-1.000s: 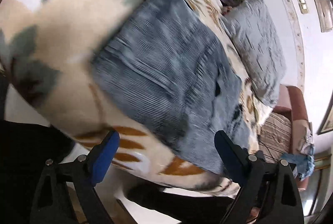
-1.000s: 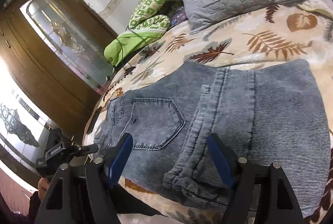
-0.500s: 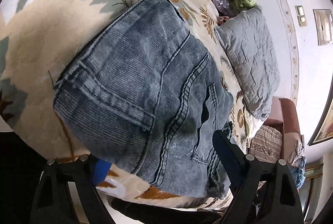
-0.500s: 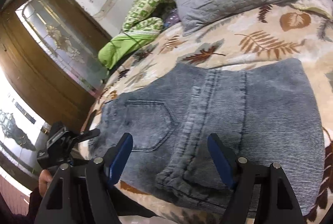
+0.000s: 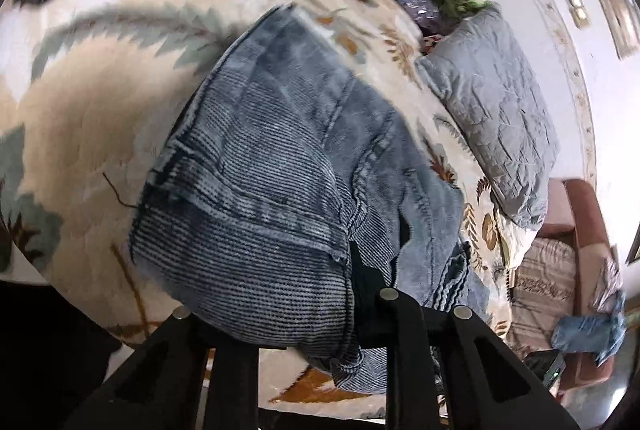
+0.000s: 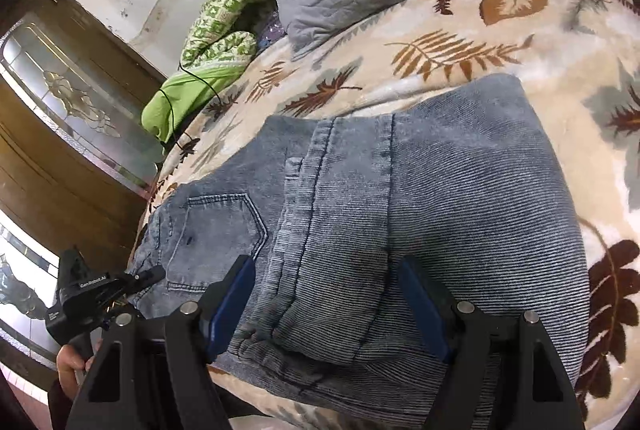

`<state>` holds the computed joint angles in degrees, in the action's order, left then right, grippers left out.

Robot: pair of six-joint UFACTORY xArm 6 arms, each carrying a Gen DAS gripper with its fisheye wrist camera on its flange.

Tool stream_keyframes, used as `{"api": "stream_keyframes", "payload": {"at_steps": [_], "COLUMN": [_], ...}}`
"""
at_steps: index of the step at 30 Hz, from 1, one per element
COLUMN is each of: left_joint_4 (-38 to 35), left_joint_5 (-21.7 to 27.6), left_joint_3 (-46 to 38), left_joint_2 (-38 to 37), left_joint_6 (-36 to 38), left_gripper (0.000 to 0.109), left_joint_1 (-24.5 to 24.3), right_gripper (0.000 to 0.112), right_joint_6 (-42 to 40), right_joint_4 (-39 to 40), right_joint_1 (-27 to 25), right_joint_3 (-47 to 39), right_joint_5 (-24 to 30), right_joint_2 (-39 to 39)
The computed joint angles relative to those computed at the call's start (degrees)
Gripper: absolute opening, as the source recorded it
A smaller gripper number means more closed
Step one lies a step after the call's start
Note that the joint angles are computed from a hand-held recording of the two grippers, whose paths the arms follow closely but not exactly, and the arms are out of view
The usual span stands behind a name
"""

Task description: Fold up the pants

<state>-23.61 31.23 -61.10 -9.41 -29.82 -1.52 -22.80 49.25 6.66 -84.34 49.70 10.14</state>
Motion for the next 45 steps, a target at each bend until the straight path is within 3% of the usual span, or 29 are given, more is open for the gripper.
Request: {"api": "stream_keyframes", "payload": {"at_steps": [8, 12, 19, 23, 25, 31, 35, 39, 42, 45], "left_joint_4": [18.6, 23.4, 21.8, 16.2, 14.6, 9.4, 3.1, 9.9, 17.0, 27.1], "left_joint_5": [2.2, 4.4, 10.0, 18.8, 23.1, 22.5, 18.6, 14.6, 16.1, 19.7], "left_joint_3": [-12.2, -20.6, -36.4, -45.4, -48.0, -45.9, -44.4, -45.4, -46.4, -45.8], "left_joint_2": [3.4, 8.1, 20.9, 29.9, 32.7, 29.2, 25.8, 25.5, 27.2, 28.5], "left_joint_6": [-3.0, -1.0, 8.1, 14.5, 15.8, 20.0, 25.5, 22.7, 14.7, 7.2], "left_gripper": [0.019, 0.018, 0.017, 0.02, 0.021, 0.027, 0.05, 0.062, 0.062, 0.062], "left_joint_1": [-6.9, -12.1, -22.1, -25.8, -26.2, -24.3, -23.9, -23.1, -21.1, -20.3], "right_gripper": [0.077, 0.077, 0.077, 0.077, 0.077, 0.077, 0.077, 0.077, 0.077, 0.077], "right_joint_6": [-0.5, 2.5, 7.1, 8.7, 9.5, 8.4, 7.3, 4.1, -2.9, -8.2], "right_joint_4": [10.1, 14.2, 21.8, 24.0, 25.1, 25.4, 24.2, 24.0, 25.3, 28.5], "right_joint_1": [-5.0, -8.2, -14.1, -17.1, -18.2, -19.6, -18.4, -16.8, -15.2, -14.7], "right_joint_3": [2.6, 2.9, 4.8, 5.6, 5.6, 5.5, 4.8, 5.3, 5.0, 4.0], "right_joint_5": [-4.4, -5.4, -7.5, -8.7, -8.6, -5.6, -5.3, -8.3, -8.5, -4.3], "right_joint_2": [-1.9, -1.6, -1.6, -1.8, -1.7, -1.6, -1.6, -3.0, -4.2, -4.1]}}
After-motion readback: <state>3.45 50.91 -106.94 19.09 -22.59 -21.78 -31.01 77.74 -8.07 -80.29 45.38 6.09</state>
